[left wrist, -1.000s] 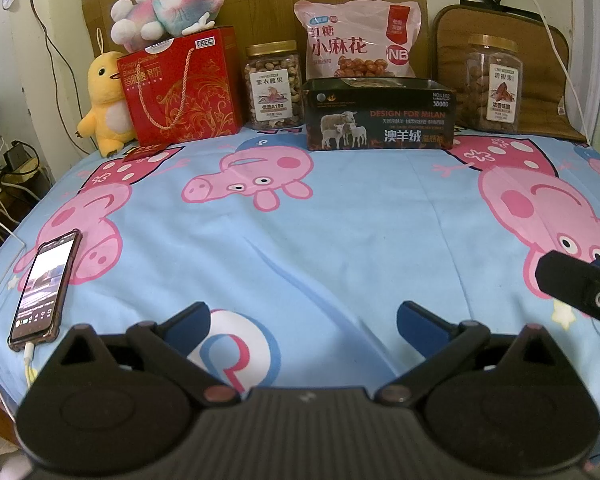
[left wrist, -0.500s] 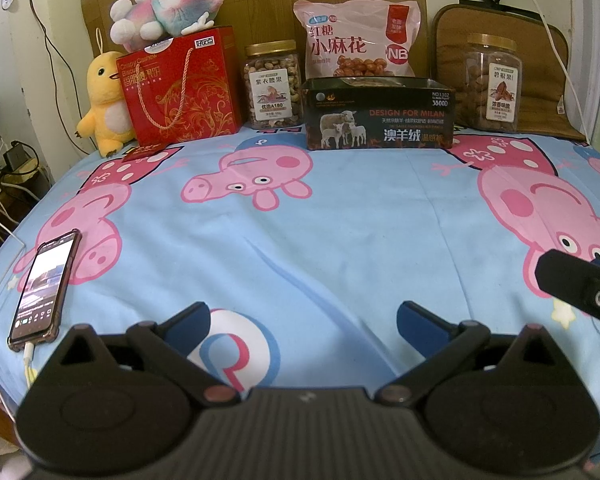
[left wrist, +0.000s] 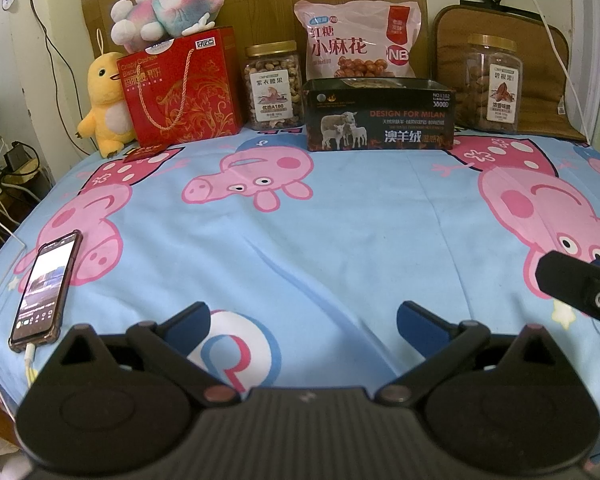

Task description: Organize snacks

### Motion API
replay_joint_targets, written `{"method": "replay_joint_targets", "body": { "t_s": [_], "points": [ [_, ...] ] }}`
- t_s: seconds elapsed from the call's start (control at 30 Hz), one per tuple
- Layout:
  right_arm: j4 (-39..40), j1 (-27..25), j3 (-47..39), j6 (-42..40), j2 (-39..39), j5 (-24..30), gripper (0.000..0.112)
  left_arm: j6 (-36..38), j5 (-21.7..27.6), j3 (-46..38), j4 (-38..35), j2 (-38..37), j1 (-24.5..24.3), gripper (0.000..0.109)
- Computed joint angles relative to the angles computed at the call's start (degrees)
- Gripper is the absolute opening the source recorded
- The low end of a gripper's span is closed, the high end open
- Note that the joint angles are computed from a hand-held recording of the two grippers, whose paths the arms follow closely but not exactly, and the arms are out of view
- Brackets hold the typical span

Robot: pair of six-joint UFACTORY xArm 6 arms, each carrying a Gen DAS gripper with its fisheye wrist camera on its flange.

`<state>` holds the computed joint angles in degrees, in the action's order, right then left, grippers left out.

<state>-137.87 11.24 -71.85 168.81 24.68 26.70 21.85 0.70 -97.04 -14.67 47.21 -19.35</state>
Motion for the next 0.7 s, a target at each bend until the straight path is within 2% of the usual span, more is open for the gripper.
{"method": "replay_joint_targets", "body": {
  "t_s": [0.33,0.53,0.7],
  "points": [
    [0.4,-0.1,-0.3,-0.4,0.1,-0.5,0.075,0.0,0.0,-0.1,0.1,0.0,0.0,0.103],
    [0.6,0.0,-0.2,-0.5,0.1,-0.4,0.075,3.9,-0.3,0.1,-3.4,-0.1,-0.3,0.103],
    [0.5,0.0,-0.2,-0.4,0.0,-0.4,0.075,3.8,0.9,-0.6,-3.1,0.1,0.0,0.103]
  ]
}}
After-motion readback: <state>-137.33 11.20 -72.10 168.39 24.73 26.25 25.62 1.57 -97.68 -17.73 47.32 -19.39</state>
